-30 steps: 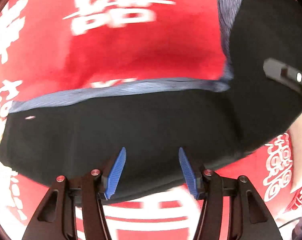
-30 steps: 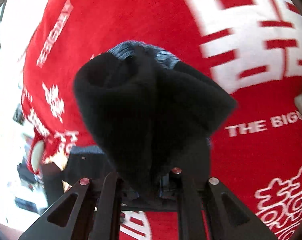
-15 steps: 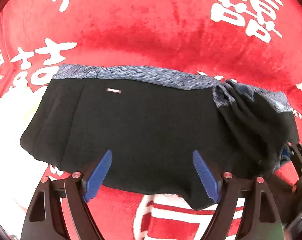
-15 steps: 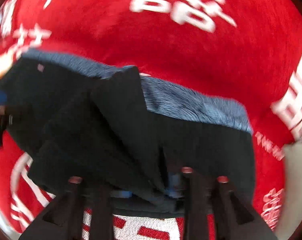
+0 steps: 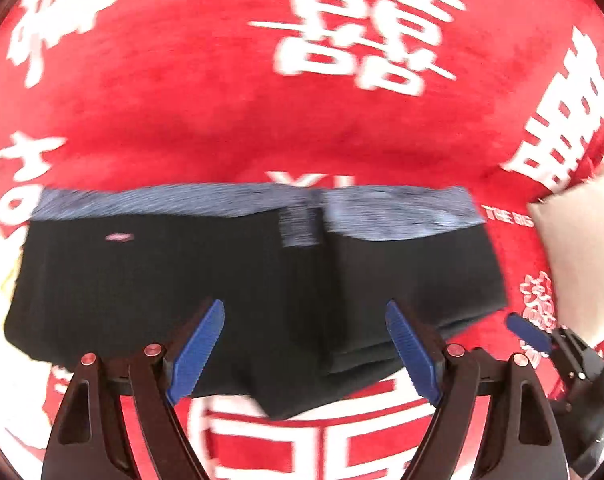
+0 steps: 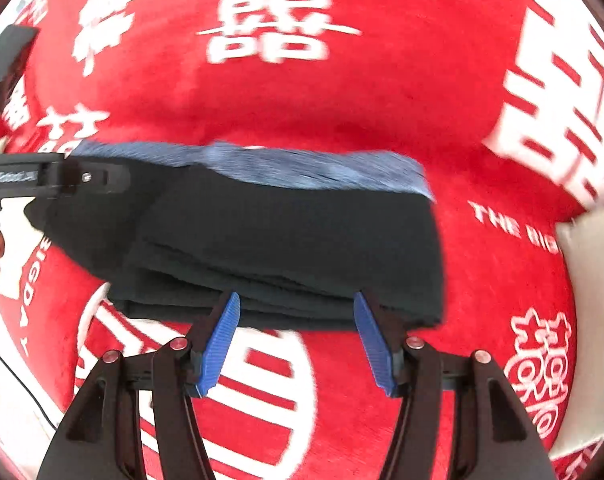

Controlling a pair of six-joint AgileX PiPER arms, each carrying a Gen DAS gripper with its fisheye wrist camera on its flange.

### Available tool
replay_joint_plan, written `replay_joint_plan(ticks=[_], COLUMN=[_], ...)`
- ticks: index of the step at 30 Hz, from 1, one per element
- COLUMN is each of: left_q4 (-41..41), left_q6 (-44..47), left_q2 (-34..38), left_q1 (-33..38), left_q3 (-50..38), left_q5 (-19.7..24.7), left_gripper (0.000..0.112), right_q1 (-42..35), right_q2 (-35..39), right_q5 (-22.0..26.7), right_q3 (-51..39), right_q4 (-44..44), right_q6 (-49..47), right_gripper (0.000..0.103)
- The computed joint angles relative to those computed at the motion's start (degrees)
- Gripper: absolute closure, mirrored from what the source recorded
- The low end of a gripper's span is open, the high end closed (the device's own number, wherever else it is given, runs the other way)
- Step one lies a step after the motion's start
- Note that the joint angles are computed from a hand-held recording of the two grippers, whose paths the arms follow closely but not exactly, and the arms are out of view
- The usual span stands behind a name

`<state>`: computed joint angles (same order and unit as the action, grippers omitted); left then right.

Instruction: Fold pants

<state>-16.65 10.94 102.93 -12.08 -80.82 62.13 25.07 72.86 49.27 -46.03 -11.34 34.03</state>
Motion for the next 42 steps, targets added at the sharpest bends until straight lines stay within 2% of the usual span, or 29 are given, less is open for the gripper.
replay_joint_plan(ticks=[3, 4, 5, 6, 7, 9, 13, 16, 20, 24, 28, 29, 30, 37, 40, 42], left_q4=[-0.31, -0.39, -1.07, -1.29, 0.77, 0.51, 5.23, 3.97, 7.73, 11.07, 11.22, 11.74, 12.19, 16.77, 17.82, 19.96], left_q6=[-0.85, -1.34, -1.13, -1.01, -2.77, -2.39, -2.44, -0.69, -4.98, -8.30, -10.66, -11.79, -13.02, -19.82, -20.95, -22.07], left_q2=[3.74, 5.02, 6.62, 8.00, 9.40, 8.29, 4.76, 1.59, -0.68, -2.79, 0.72, 2.59, 4.04, 11.12, 11.20, 10.94], left_q1=[-3.77, -4.65, -5.20, -5.57, -6.69, -6.79, -8.25, -7.48, -8.46, -7.82, -8.98, -9.91, -10.95, -15.12, -15.54, -16.76], left_q3=[-3.00, -3.59, -4.19, -4.75, -5.60, -3.97, 3.75, 10.93, 10.41, 7.14, 0.02, -2.20, -3.76, -5.93, -3.52, -2.91], left_q5=[1.65, 2.02, 2.74, 3.74, 4.77, 3.87, -0.23, -6.64, -5.96, -2.56, -0.30, 0.12, 0.26, -1.74, -3.92, -4.60], left_gripper=[0.028, 0.037, 0.053, 0.088, 0.098, 0.098, 0.098, 0.098, 0.098, 0.098, 0.098, 0.098, 0.098, 0.098, 0.098, 0.098], right_q1=[-3.17, -3.76, -4.64, -4.98, -5.59, -7.12, -9.38, -11.31, -16.78, -24.28, -28.25, -28.98, -29.56, -28.14, -26.05, -25.15], right_q2=[-0.80, -1.05, -1.37, -1.42, -1.65, -1.66, -3.25, -2.82, -2.55, 1.28, 7.59, 10.03, 11.89, 21.62, 25.52, 26.39], right_q5=[0.66, 0.52, 0.17, -0.19, -0.47, -1.23, -1.33, -1.31, -1.08, -1.32, -2.01, -1.86, -1.74, -1.59, -0.82, -1.96], right_q3=[0.37, 0.68, 1.21, 1.54, 1.99, 2.76, 4.56, 5.40, 3.95, -0.63, -5.90, -7.58, -8.75, -15.14, -16.10, -15.74], right_q4=[3.35, 4.29, 5.36, 6.00, 6.85, 9.66, 12.42, 14.80, 17.07, 19.69, 21.32, 21.90, 22.89, 21.32, 18.24, 16.65], right_q6=[-3.08, -3.69, -4.69, -5.14, -5.98, -8.24, -10.77, -12.94, -17.93, -24.79, -28.36, -29.03, -29.93, -29.39, -28.68, -28.09], right_gripper=[0.039, 0.040, 0.040, 0.040, 0.044, 0.051, 0.053, 0.053, 0.052, 0.052, 0.053, 0.057, 0.067, 0.069, 0.069, 0.069])
